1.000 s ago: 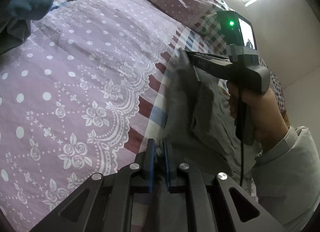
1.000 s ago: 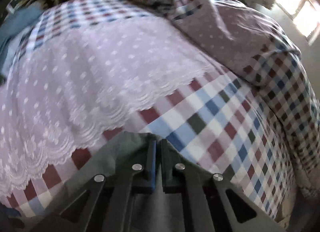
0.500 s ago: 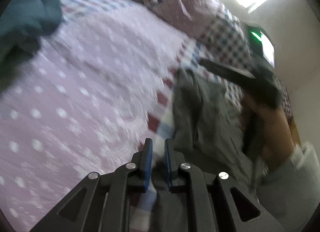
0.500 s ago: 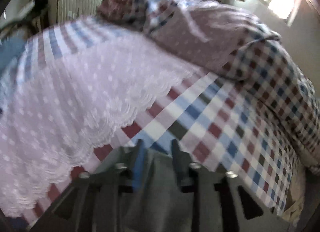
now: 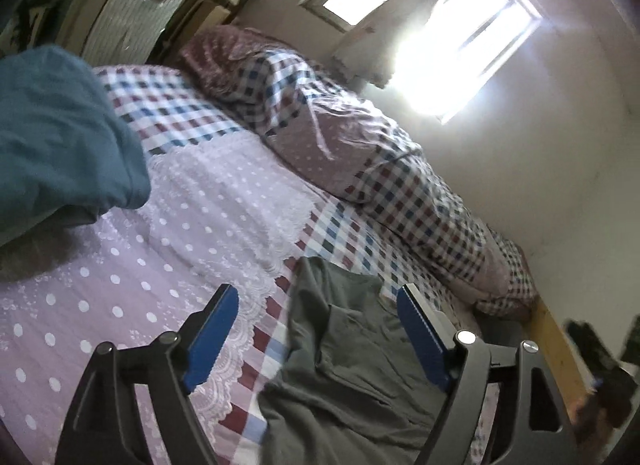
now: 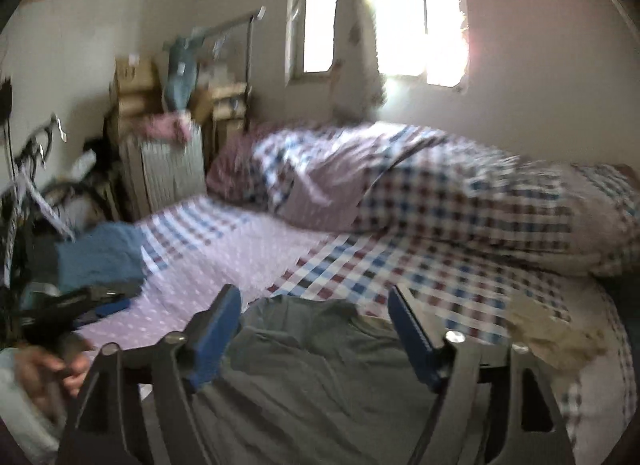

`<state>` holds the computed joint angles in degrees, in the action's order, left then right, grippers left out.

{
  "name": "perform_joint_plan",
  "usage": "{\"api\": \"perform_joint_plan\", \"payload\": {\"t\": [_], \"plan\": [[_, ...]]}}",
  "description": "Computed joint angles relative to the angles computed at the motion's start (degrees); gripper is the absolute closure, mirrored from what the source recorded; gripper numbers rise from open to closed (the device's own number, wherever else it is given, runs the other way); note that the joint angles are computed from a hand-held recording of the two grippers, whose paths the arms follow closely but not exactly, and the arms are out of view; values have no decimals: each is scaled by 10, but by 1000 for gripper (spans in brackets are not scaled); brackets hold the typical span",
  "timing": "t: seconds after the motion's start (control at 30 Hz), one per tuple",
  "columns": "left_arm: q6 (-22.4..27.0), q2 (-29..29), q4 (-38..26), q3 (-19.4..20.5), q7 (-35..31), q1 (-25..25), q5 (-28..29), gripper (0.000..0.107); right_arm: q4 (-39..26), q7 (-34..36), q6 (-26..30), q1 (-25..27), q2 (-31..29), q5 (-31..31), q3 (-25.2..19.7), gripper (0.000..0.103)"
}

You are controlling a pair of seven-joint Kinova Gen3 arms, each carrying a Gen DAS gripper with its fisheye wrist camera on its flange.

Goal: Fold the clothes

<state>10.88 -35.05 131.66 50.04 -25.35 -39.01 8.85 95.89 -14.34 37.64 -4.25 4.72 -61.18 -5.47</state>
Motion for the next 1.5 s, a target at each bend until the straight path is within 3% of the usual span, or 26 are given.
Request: {"api": "perform_joint_plan", "payload": {"t": [0.17, 0.4, 0.53, 0.73, 0.9, 1.0, 1.13, 1.3, 1.5], "plan": [[54, -44, -40, 24, -14, 6, -14, 23, 114, 81, 112, 77, -123, -103, 114, 15], [127, -118, -85, 50, -33, 32, -3, 23, 222, 133, 229, 123, -230, -85, 278, 8], [188, -188, -97, 55, -41, 46, 52, 23, 271, 175, 288, 137, -253, -46, 354, 8], [322, -276, -126, 64, 8, 73, 69, 23, 348, 270, 325, 151, -243, -45, 411, 8], [409, -322, -138, 37, -8, 64, 111, 23, 386, 320, 297, 180, -202, -39, 380, 8], [420, -347, -124, 13, -7, 65, 140, 23, 394, 305, 258, 197, -190, -31, 327, 8], [433, -368, -112, -8, -15, 64, 168, 23, 403, 322, 268, 217, -183, -40, 303, 8], [368, -360, -86, -14, -60, 73, 203, 23, 417, 332, 265, 228, -192, -38, 279, 8], [241, -279, -63, 17, -108, 57, 226, 23, 426, 333, 254, 221, -195, -39, 263, 8]]}}
